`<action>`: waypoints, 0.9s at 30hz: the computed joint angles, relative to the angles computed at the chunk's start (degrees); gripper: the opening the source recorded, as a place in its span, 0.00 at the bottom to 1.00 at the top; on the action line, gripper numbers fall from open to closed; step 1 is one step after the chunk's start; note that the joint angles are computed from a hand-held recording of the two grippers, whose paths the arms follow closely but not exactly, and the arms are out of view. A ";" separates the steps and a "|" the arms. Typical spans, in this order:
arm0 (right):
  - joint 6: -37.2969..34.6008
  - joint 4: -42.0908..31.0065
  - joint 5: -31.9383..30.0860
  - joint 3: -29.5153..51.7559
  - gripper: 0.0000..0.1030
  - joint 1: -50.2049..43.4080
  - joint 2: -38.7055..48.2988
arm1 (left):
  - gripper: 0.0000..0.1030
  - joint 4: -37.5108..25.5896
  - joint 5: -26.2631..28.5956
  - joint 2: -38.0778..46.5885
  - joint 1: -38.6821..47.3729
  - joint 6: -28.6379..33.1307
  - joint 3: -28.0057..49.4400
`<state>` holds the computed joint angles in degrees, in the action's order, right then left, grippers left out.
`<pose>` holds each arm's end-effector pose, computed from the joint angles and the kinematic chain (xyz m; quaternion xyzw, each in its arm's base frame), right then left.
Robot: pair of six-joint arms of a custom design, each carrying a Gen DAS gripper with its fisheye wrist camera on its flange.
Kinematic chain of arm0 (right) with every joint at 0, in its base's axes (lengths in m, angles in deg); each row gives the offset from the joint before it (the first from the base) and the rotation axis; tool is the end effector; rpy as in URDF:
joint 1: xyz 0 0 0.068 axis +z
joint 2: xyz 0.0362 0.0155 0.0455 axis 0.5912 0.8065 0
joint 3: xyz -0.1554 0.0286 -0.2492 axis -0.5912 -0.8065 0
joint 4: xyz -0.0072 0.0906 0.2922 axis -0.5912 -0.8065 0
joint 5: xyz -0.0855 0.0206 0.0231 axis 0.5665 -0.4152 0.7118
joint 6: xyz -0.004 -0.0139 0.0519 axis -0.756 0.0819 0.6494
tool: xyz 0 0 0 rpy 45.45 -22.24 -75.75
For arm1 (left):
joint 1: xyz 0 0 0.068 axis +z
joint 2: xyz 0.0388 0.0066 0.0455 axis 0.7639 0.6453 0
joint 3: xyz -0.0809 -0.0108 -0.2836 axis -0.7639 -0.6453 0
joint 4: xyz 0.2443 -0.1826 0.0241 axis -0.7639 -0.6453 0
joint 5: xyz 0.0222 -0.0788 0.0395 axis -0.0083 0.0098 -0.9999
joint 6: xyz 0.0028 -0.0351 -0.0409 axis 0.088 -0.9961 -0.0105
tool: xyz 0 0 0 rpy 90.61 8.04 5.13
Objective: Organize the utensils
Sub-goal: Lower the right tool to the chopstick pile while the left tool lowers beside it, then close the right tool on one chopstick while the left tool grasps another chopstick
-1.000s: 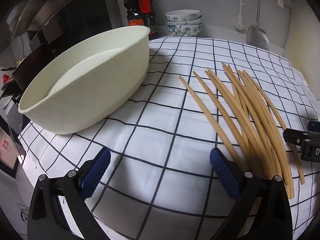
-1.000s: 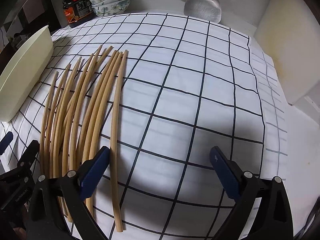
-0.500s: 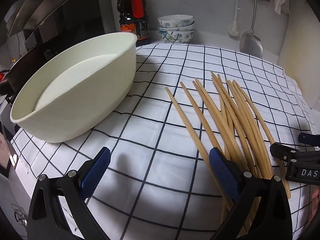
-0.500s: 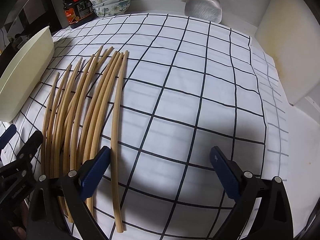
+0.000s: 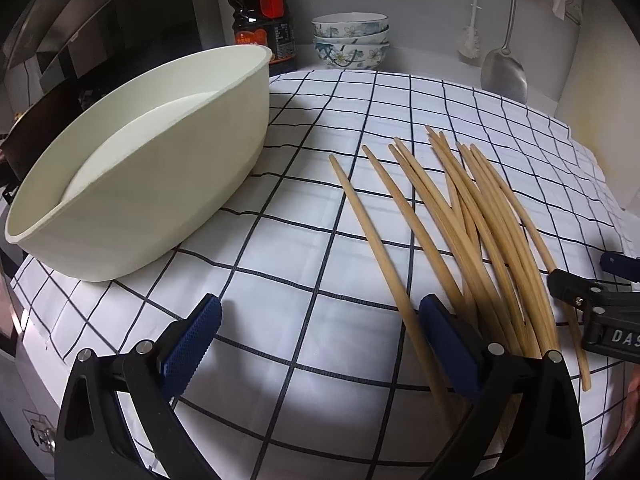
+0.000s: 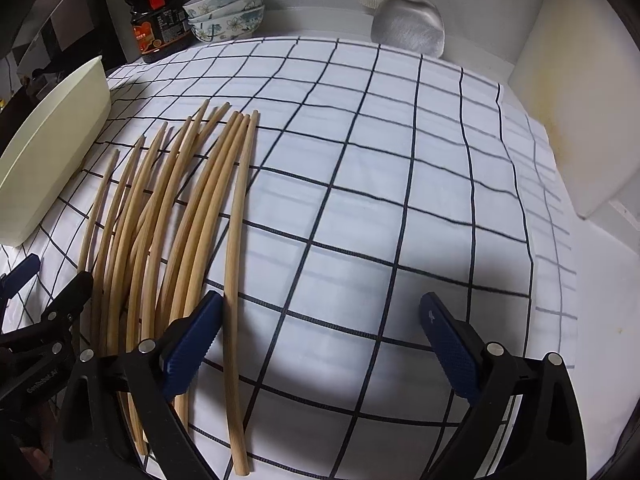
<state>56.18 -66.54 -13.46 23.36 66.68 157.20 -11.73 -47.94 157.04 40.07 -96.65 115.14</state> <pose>0.3069 0.1739 0.1399 -0.1003 0.9683 0.0164 0.2283 0.2481 -0.0346 0.1228 -0.0714 0.9440 0.0406 0.3195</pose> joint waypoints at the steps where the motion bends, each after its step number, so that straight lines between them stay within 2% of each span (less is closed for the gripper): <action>1: -0.29 0.74 1.44 -0.25 0.91 0.75 -0.06 | 0.88 0.31 0.75 -0.19 0.17 0.39 -0.15; 3: -0.90 2.13 2.99 -0.68 0.86 1.63 -0.13 | 0.75 0.80 0.87 -0.48 -0.38 0.86 -0.27; 5: -1.05 4.10 1.09 -1.23 0.71 1.61 -0.41 | 0.65 1.11 0.19 -0.63 -1.58 1.32 -0.26; 7: -1.03 4.93 -0.29 -1.26 0.53 1.81 -0.43 | 0.54 1.50 0.40 -0.73 -2.40 1.79 -0.27; 8: -1.30 5.30 0.18 -1.19 0.48 2.37 -0.29 | 0.45 1.71 0.98 -0.80 -2.55 1.98 -0.29; 9: -1.60 5.67 0.37 -1.20 0.38 2.81 -0.23 | 0.37 1.95 1.50 -0.96 -2.83 2.16 -0.42; 10: -1.90 5.97 0.13 -1.12 0.27 3.12 -0.12 | 0.32 2.14 1.58 -1.07 -3.18 2.31 -0.52; 11: -2.15 6.23 -0.26 -1.00 0.23 3.50 0.03 | 0.24 2.33 1.52 -1.13 -3.51 2.52 -0.62; 12: -2.36 6.10 0.56 -0.98 0.09 3.90 0.01 | 0.15 2.52 1.70 -1.20 -3.84 2.73 -0.71; 15: -2.18 6.58 2.12 -1.27 0.06 4.19 0.01 | 0.08 3.06 2.40 -1.28 -4.01 3.30 -0.96; 27: 0.50 9.22 -1.07 -4.55 0.06 1.27 -5.17 | 0.07 1.88 9.74 -7.97 -1.16 6.16 -2.82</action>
<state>56.68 -57.32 -14.52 18.81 67.95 152.03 -9.85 -38.20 149.07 38.90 -90.49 112.32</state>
